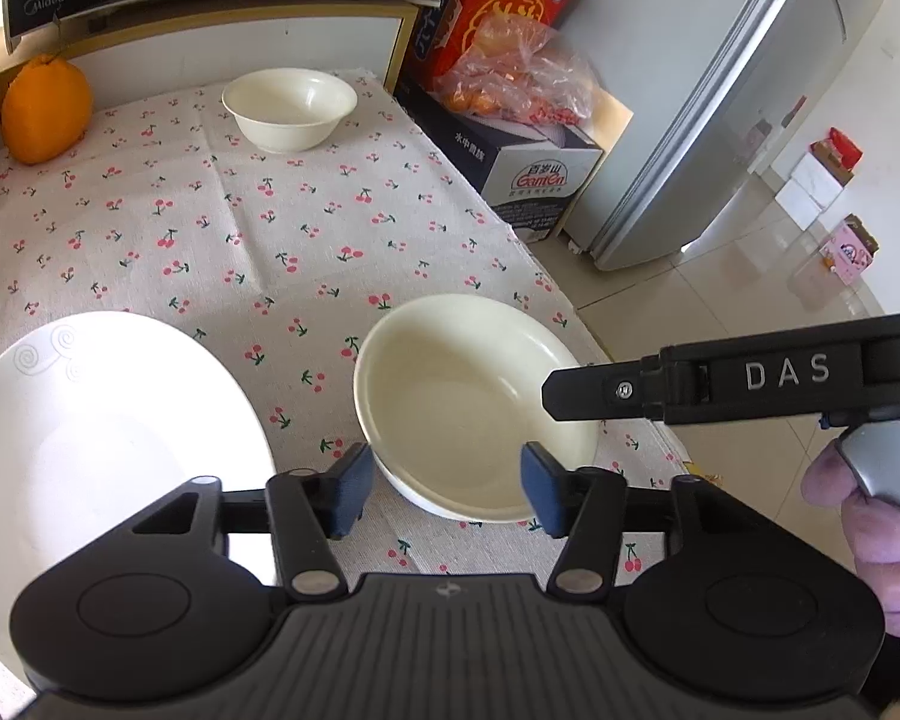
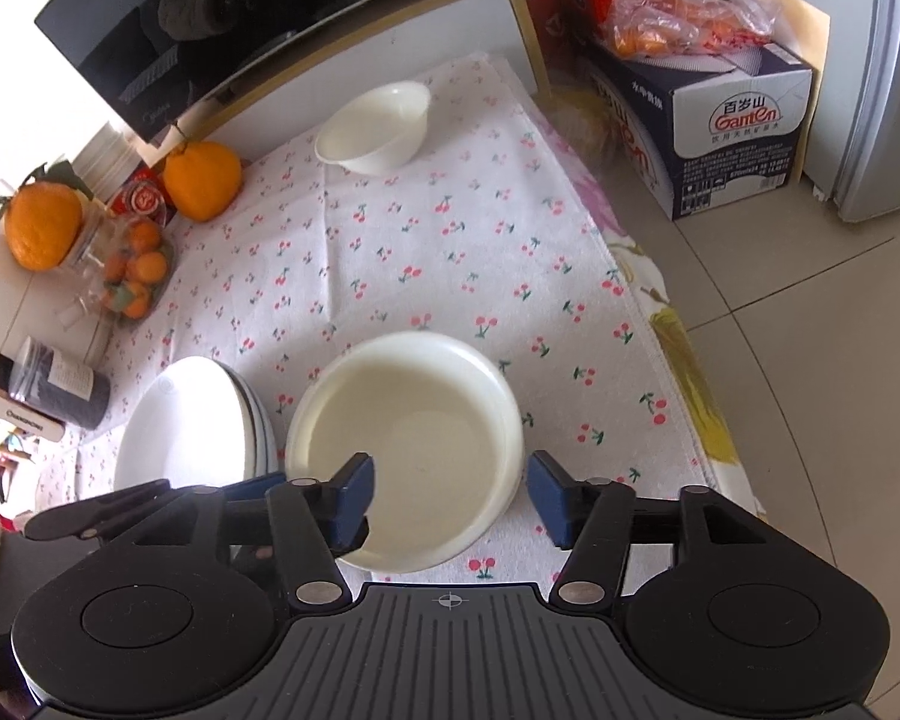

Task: Organize plates and bowls
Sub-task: 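Lower the cream bowl onto the tablecloth and open both grippers, then move both open grippers to the small white bowl by the microwave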

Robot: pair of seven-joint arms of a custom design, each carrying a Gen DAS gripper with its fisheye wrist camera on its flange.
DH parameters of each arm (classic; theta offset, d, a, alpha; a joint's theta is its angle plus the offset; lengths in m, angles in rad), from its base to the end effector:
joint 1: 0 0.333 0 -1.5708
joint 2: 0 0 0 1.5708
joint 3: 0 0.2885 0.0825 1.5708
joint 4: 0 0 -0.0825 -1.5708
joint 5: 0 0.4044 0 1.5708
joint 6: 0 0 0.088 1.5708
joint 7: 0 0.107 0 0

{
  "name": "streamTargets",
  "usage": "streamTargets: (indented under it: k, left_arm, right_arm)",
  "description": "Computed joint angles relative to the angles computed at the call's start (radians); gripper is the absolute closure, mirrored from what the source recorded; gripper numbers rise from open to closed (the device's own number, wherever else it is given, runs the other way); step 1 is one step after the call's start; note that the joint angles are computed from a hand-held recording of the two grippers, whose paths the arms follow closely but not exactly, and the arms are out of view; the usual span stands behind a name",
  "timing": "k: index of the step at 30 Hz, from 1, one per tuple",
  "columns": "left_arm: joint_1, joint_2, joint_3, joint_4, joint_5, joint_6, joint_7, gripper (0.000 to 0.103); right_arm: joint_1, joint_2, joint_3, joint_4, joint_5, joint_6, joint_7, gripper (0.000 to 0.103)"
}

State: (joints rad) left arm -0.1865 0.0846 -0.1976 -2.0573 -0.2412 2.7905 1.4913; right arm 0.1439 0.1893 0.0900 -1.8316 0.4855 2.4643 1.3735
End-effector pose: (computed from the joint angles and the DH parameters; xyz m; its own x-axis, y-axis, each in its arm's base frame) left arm 0.5846 -0.2222 0.4319 -0.1773 -0.9485 0.2625 -0.8288 0.0000 -0.5596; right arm 0.6434 0.1496 0.4406 0.1861 -0.9143 -0.3597 -0.9068 -0.0189 -0.4210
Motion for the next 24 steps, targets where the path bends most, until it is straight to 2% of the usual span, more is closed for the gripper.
streamTargets:
  k: [4,8,13,16,18,24]
  left_arm:
    - [-0.003,-0.009,0.005,-0.011,0.04,0.029,-0.024,0.035]
    - [-0.001,-0.008,0.004,-0.01,0.033,0.041,-0.021,0.028]
    - [-0.005,-0.004,0.014,-0.002,0.092,0.064,-0.083,0.018]
    - [-0.011,0.0,0.031,0.008,0.187,0.071,-0.167,0.014]
    - [-0.007,0.004,0.033,0.017,0.199,0.07,-0.182,0.012]
    - [0.0,0.021,0.061,0.064,0.306,0.063,-0.291,0.006]
  right_arm:
    - [-0.004,0.01,-0.002,0.013,0.001,-0.006,0.017,0.044]
    - [-0.008,0.011,-0.001,0.013,0.009,0.011,0.02,0.029]
    - [-0.021,0.027,0.004,0.043,0.045,-0.002,0.002,0.025]
    - [-0.027,0.041,0.007,0.074,0.059,-0.013,0.007,0.024]
    - [-0.031,0.05,0.01,0.094,0.077,-0.017,0.014,0.019]
    - [-0.032,0.116,0.012,0.205,0.071,-0.078,0.098,0.017]
